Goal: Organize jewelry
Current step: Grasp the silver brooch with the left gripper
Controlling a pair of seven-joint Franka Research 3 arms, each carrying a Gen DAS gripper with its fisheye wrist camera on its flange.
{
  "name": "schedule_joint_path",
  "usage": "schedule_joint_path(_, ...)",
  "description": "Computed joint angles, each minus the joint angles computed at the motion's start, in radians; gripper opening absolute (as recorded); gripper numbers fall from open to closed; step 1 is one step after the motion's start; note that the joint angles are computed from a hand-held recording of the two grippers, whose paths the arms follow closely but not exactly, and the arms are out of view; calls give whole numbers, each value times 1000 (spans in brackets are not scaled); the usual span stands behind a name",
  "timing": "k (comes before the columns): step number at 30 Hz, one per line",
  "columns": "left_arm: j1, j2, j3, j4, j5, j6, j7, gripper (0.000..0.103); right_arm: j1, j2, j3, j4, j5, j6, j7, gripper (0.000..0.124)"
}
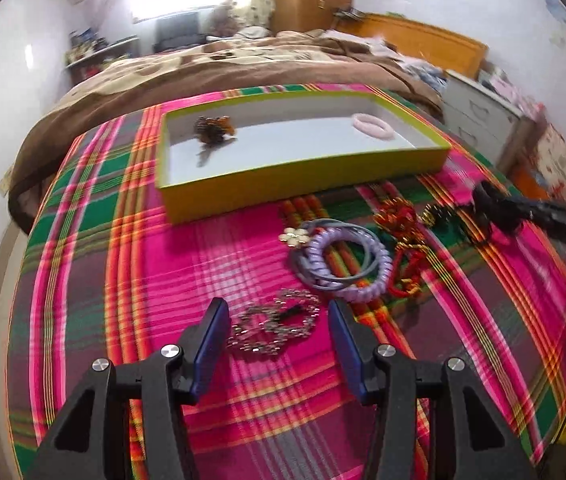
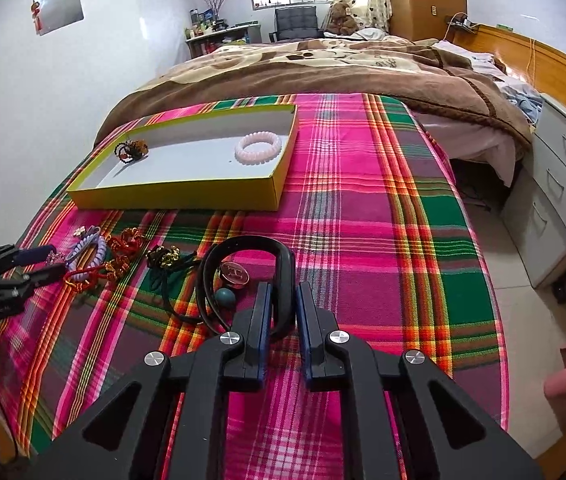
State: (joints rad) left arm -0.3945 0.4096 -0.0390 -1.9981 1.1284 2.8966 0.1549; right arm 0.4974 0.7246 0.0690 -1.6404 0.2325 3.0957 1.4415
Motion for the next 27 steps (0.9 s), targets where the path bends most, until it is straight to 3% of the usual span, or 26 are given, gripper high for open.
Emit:
schedule_joint_path(5,-2,-11,-9,-21,1,28,17,51,-18,-4,18,-8,9,5,-8,13)
schedule_joint_path(9,-8,-25,-7,-54,17,100,18,51,-21,-1,20,-4,12,3,-13,13)
schedule_joint_path(11,-35,-31,13,-52,46,71,-20,51,-21,0,21,-2,13,0,-15,13)
schedule_joint_path(13,-42,-30,0,-35,30,-26,-12,51,-18,2,18,2,14,-1,-14,13)
schedule_joint_path(20,-10,-17,-24,-18,17,-29,19,50,-15,4,17,1,17,7,-15,13)
schedule_joint_path(22,-18,-25,-19,-26,38,-27,-4,35,-14,5,16,0,18,10,-13,13)
schedule_joint_path(24,-20,-27,-22,-26,45,-38,-9,28,-18,0,21,-9,21,15,-14,13)
schedule_joint_path(27,-23,-25,-29,-19,54,-61,-16,26,-13,-6,15,-18,22,24,-12,13)
